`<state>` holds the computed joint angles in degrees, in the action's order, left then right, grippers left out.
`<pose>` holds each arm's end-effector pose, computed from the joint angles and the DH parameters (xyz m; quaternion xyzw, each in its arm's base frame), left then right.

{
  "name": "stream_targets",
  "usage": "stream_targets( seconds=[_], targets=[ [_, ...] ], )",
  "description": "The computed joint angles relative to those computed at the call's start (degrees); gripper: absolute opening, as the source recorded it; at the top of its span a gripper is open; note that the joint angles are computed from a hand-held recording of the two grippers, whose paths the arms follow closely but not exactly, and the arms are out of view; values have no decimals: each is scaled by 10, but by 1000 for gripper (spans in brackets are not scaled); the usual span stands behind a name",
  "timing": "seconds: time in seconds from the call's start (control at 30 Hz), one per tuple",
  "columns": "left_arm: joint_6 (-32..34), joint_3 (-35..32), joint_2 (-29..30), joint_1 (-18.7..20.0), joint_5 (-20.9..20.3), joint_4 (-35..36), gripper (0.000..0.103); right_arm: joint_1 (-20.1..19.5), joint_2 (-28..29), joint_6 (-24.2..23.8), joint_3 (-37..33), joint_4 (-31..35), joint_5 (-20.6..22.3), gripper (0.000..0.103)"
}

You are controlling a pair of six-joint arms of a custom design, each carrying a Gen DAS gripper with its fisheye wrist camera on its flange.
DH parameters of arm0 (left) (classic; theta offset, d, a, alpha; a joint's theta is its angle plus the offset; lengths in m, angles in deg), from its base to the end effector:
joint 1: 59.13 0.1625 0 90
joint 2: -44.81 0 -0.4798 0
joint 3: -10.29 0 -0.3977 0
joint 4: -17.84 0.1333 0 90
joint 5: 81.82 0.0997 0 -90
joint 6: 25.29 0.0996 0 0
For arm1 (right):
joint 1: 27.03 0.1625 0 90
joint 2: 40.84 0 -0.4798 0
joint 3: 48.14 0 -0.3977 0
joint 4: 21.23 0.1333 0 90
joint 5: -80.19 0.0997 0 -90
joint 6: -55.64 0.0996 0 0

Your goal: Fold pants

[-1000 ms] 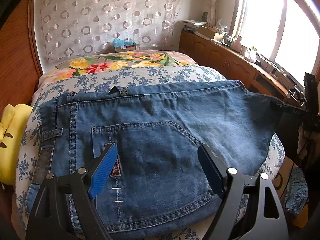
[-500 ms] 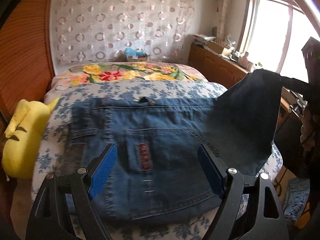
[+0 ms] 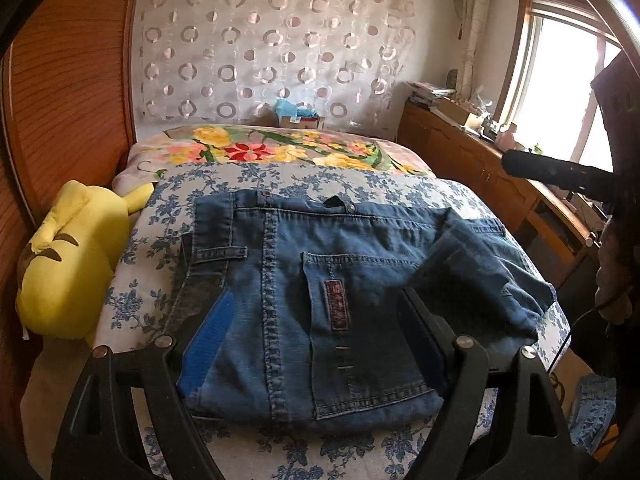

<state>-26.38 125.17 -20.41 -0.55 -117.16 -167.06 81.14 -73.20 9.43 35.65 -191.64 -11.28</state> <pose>-0.1139 -0.5980 0.3252 0.0441 0.8377 -0.4467 0.3112 0.3702 -0.7086 0.0696 0.5130 -0.8210 0.2397 0.0727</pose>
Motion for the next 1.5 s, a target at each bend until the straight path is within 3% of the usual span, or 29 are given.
stream_targets(
  seconds=[0.33, 0.57, 0.73, 0.97, 1.13, 1.17, 1.2, 1.3, 1.5],
  targets=[
    [9, -44, 38, 10, -47, 43, 83, -5, 6, 41, -28, -23, -64, 39],
    [11, -78, 66, 23, -88, 87, 81, -18, 18, 88, -43, 6, -106, 43],
    [2, -103, 82, 36, -105, 133, 60, -21, 32, 117, -68, 47, -112, 44],
    [-12, -124, 98, 47, -117, 196, 52, -20, 51, 138, -97, 93, -110, 44],
    [1, -116, 95, 46, -136, 183, 26, -23, 60, 143, -107, 115, -99, 43],
    [6, -114, 95, 44, -139, 180, 22, -22, 61, 141, -108, 115, -95, 39],
    [12, -114, 96, 44, -141, 176, 16, -23, 60, 139, -107, 115, -89, 25],
    [22, -111, 95, 38, -139, 165, 6, -26, 65, 128, -118, 126, -69, 9],
    [32, -81, 65, 19, -129, 119, 4, -22, 66, 108, -138, 120, -31, 6]
  ],
)
